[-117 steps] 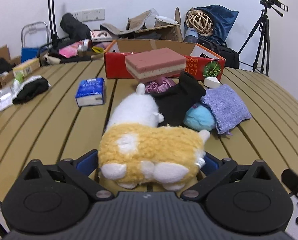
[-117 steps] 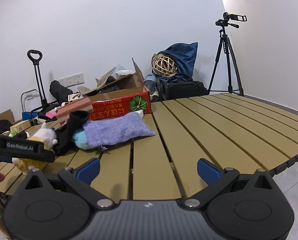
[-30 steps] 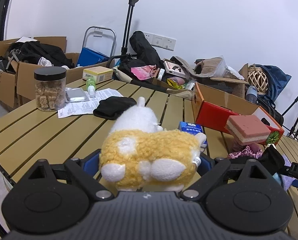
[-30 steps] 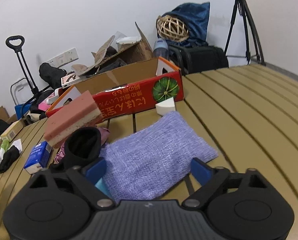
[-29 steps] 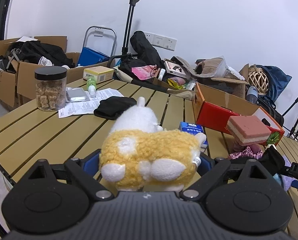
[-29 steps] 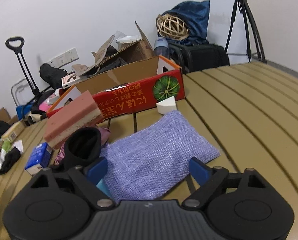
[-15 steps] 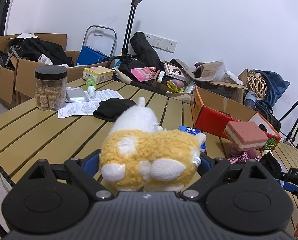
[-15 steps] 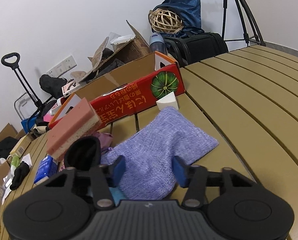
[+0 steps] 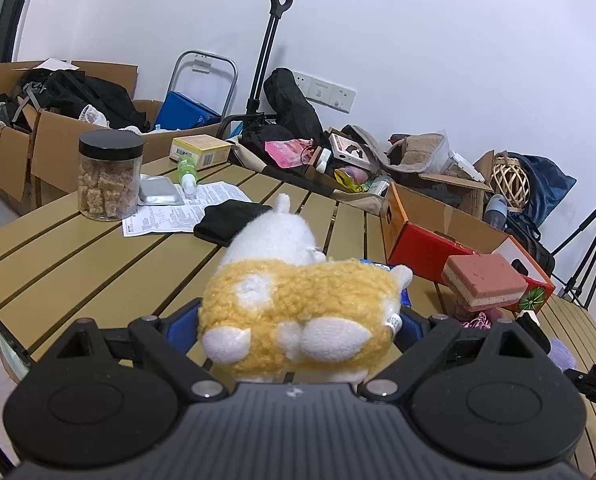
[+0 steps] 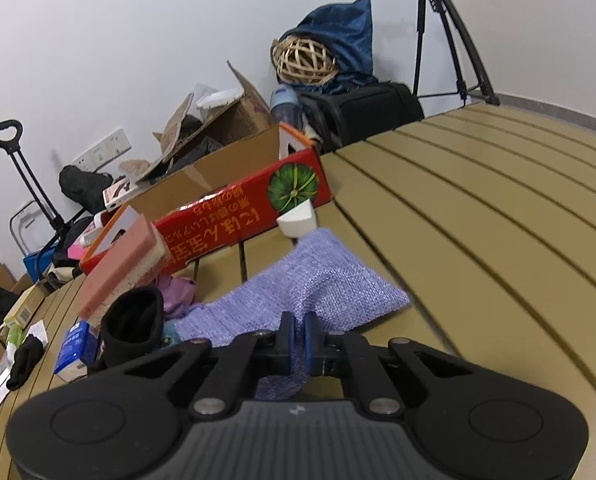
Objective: Collect trash
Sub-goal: 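Reach the right tool to the lavender pouch and close on it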
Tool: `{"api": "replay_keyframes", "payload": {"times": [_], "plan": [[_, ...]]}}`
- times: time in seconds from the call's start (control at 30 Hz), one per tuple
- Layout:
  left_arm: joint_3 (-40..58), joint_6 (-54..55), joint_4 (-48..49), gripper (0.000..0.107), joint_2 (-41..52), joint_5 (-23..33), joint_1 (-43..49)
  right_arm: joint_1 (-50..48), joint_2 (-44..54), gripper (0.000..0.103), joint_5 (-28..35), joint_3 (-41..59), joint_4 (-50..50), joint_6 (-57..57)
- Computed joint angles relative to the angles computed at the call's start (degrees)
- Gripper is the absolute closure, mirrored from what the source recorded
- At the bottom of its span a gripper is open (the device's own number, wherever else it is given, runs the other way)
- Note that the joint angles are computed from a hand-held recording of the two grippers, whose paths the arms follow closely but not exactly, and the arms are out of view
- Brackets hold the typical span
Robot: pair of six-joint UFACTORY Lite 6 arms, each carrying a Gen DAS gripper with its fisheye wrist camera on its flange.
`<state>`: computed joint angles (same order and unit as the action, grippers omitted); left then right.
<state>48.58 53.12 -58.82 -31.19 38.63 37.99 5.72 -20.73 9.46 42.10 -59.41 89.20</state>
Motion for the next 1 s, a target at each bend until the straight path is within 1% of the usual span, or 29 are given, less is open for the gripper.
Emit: {"api": "replay_keyframes", "payload": {"times": [0.1, 0.2, 0.37, 0.43, 0.53, 0.63, 0.77, 0.9, 1.0], "plan": [[0.0, 0.0, -0.3, 0.014, -0.1, 0.4, 0.4, -0.8, -3.2, 0.1, 0.7, -1.6, 1.6, -1.9], [0.0, 0.1, -0.3, 0.014, -0.2, 0.6, 0.5, -1.9, -7.3, 0.101, 0.8, -3.4, 5.7, -6.4], [0.0, 0.2, -0.4, 0.014, -0.3, 0.5, 0.6, -3.5, -14.7, 0.101, 1.3, -6.6, 19.3, -20.8], [-0.1, 0.2, -0.5, 0.014, -0.3, 0.6, 0.6, -3.2, -17.3, 0.101, 1.9, -7.8, 21.6, -23.7], [0.0, 0.1, -0.3, 0.014, -0.2, 0.7, 0.6, -3.3, -21.4, 0.101, 2.3, -10.0, 29.2, -32.1], [0.2, -0.6, 0.6, 0.014, -0.5, 0.5, 0.0, -2.3, -24.5, 0.101, 3.0, -11.7, 32.8, -36.1], [0.2, -1.2, 1.5, 0.014, -0.6, -0.6, -1.4, -2.0, -27.7, 0.101, 2.8, -14.4, 38.9, -42.3], [-0.2, -1.4, 2.0, 0.014, -0.9, -1.3, -2.2, -2.0, -29.5, 0.101, 1.9, -15.7, 42.9, -45.3], [-0.5, -2.2, 3.0, 0.014, -1.0, -2.9, -3.7, -3.1, -29.9, 0.101, 1.0, -15.7, 52.3, -55.0]]}}
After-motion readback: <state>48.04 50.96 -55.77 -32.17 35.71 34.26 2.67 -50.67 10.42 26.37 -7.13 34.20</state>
